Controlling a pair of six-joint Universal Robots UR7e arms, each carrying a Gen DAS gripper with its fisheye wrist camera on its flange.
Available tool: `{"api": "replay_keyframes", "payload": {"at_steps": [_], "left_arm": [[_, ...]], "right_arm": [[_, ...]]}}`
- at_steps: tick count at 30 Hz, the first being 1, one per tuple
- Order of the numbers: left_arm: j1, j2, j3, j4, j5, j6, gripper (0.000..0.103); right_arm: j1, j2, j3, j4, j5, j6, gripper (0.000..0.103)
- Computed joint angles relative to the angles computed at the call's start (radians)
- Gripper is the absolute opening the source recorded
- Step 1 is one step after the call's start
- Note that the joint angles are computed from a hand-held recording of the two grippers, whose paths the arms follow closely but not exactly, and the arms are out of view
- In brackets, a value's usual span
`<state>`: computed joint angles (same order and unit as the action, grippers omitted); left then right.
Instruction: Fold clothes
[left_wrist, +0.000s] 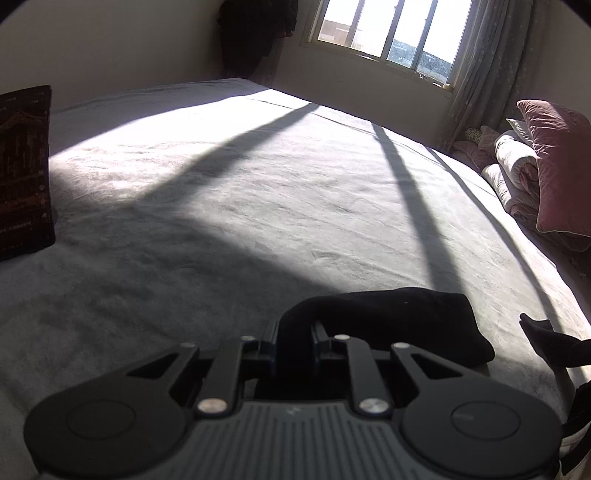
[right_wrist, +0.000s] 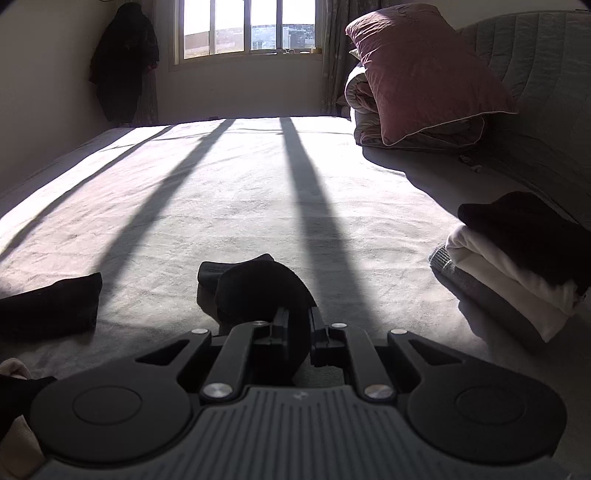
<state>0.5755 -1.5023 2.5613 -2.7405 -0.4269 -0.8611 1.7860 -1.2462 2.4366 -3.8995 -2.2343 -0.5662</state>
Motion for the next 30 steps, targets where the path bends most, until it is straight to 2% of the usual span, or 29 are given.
{"api": "replay_keyframes", "payload": {"at_steps": [7, 13, 16, 19, 22, 24, 25, 26, 27, 30], "left_arm": [[-0.048, -0.131, 0.034, 0.259, 0.084, -0.156, 0.017], [-0.051, -0.201, 0.028, 0.451, 0.061, -0.241, 0.017], [-0.030, -0.195, 0.003, 0.565, 0.029, -0.298, 0.017], [-0.033, -0.175, -0.004, 0.625, 0.039, -0.311, 0.018], [-0.035, -0.180, -0.008, 0.642, 0.038, -0.329, 0.020], [-0.037, -0.195, -0.005, 0.643, 0.037, -0.348, 0.025], [-0.041, -0.204, -0.006, 0.663, 0.039, -0.368, 0.034], [-0.047, -0.214, -0.004, 0.671, 0.040, -0.375, 0.042], [-0.054, -0.225, 0.001, 0.664, 0.042, -0.369, 0.043], [-0.090, -0.254, 0.033, 0.588, 0.060, -0.291, 0.048]], "right_arm": [[-0.051, -0.103, 0.062, -0.045, -0.028, -0.017, 0.011], [-0.103, -0.186, 0.115, -0.004, -0.048, -0.007, 0.010], [-0.142, -0.219, 0.139, 0.065, -0.052, 0.028, 0.005], [-0.185, -0.240, 0.156, 0.124, -0.039, 0.055, 0.004], [-0.196, -0.244, 0.169, 0.126, -0.031, 0.053, 0.004], [-0.192, -0.256, 0.175, 0.131, -0.025, 0.054, 0.004], [-0.189, -0.266, 0.178, 0.136, -0.018, 0.060, 0.005], [-0.186, -0.278, 0.182, 0.141, -0.012, 0.068, 0.010], [-0.179, -0.291, 0.186, 0.146, -0.009, 0.073, 0.016], [-0.156, -0.322, 0.199, 0.142, 0.023, 0.032, 0.017]]}}
